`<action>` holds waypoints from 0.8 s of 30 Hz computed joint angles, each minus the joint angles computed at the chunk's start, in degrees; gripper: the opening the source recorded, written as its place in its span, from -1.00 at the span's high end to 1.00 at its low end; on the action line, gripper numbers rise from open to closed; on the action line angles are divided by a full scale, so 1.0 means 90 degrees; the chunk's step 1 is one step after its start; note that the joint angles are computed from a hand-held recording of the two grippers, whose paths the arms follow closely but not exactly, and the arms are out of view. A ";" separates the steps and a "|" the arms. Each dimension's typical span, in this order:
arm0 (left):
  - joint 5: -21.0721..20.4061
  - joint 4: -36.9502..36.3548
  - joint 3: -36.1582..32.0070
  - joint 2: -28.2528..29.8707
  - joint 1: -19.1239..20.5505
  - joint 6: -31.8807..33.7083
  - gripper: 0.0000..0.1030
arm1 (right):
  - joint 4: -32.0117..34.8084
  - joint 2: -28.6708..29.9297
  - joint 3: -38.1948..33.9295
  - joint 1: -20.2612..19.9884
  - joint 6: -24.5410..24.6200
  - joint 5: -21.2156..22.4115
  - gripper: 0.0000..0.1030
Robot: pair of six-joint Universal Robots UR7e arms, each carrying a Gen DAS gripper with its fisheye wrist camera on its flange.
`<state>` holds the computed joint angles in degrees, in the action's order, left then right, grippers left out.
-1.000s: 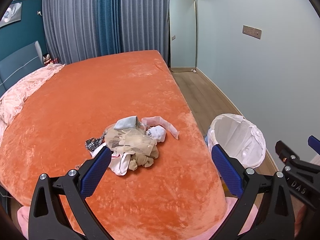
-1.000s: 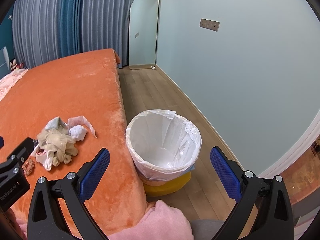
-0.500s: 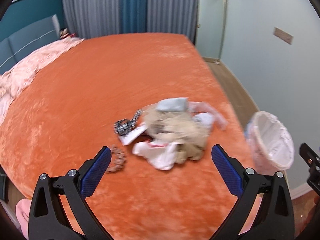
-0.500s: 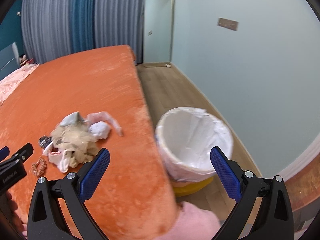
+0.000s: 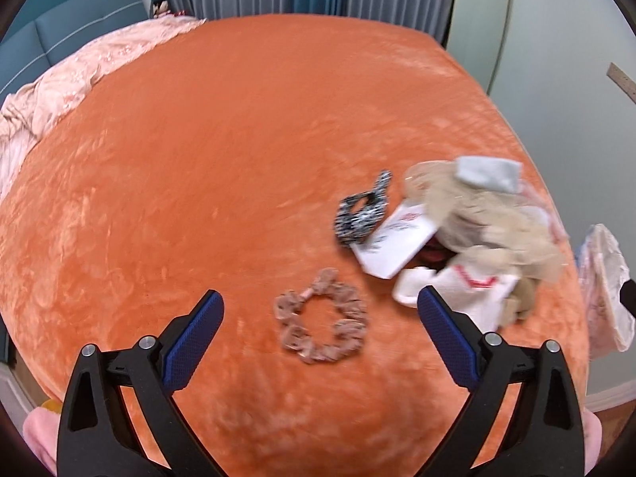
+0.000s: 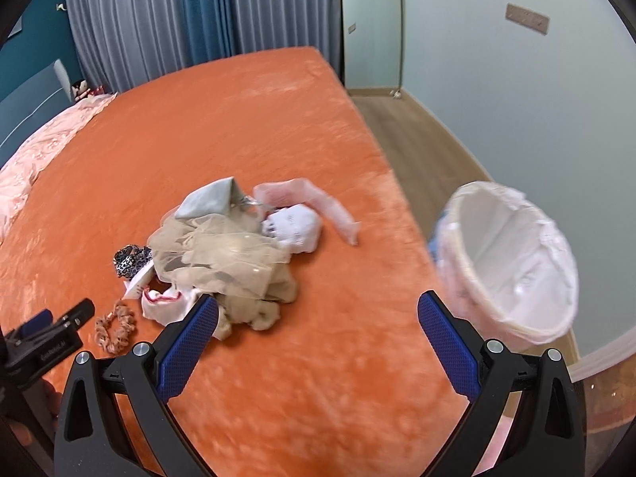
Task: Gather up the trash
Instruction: 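Lower the left gripper onto the pink scrunchie and close it, then carry the pink scrunchie with the left gripper over the wastebasket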
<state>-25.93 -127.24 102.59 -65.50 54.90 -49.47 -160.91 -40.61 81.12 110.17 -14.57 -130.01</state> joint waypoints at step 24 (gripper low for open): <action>-0.1276 -0.1269 0.0076 0.0104 0.0665 0.0981 0.81 | 0.1535 0.0821 -0.1200 -0.0232 0.0464 0.1077 0.90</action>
<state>-37.41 -138.65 103.28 -64.56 60.89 -40.64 -147.10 -33.22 70.32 108.08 -10.40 -120.32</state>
